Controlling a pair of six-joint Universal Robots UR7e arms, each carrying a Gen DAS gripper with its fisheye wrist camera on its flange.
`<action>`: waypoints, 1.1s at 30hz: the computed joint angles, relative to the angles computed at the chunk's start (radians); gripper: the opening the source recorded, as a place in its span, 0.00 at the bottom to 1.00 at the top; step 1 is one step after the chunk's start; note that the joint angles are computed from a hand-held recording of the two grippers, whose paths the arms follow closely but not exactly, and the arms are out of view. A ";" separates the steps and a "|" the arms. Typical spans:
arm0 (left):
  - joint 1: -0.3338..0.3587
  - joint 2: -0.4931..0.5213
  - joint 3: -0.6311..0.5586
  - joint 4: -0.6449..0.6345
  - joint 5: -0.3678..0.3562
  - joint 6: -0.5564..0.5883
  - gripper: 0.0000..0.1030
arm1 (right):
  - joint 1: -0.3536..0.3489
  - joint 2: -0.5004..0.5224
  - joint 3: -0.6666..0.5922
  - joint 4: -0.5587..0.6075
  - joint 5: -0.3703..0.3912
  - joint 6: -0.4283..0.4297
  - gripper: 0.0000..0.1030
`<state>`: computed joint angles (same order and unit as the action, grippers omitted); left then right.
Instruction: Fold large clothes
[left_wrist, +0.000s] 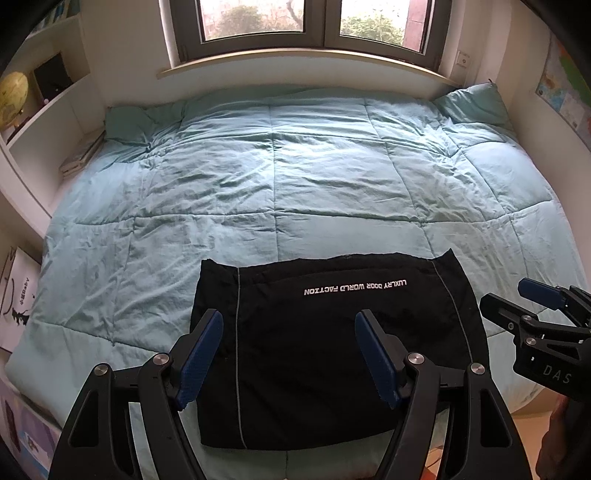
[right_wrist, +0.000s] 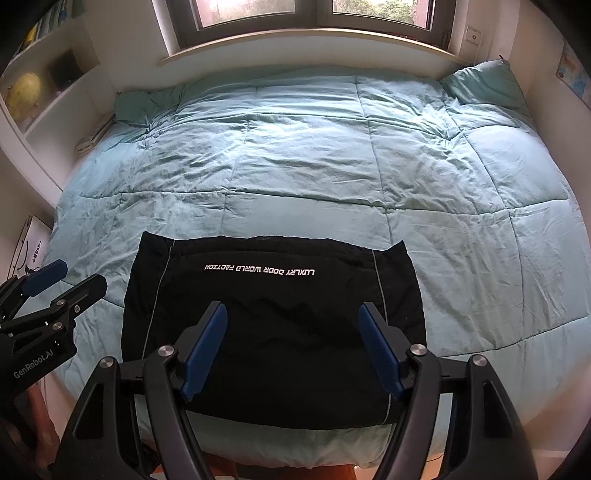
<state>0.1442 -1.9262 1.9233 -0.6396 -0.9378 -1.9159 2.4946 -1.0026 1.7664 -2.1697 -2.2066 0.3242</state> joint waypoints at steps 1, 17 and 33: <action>0.000 -0.001 0.000 0.000 0.000 0.002 0.73 | 0.000 0.000 0.000 0.000 0.000 0.001 0.73; -0.018 0.001 -0.013 0.054 -0.026 -0.041 0.73 | -0.005 0.009 0.000 -0.005 0.027 -0.030 0.73; 0.001 0.053 -0.023 0.113 -0.036 -0.048 0.73 | -0.029 -0.002 0.015 0.005 0.050 -0.011 0.73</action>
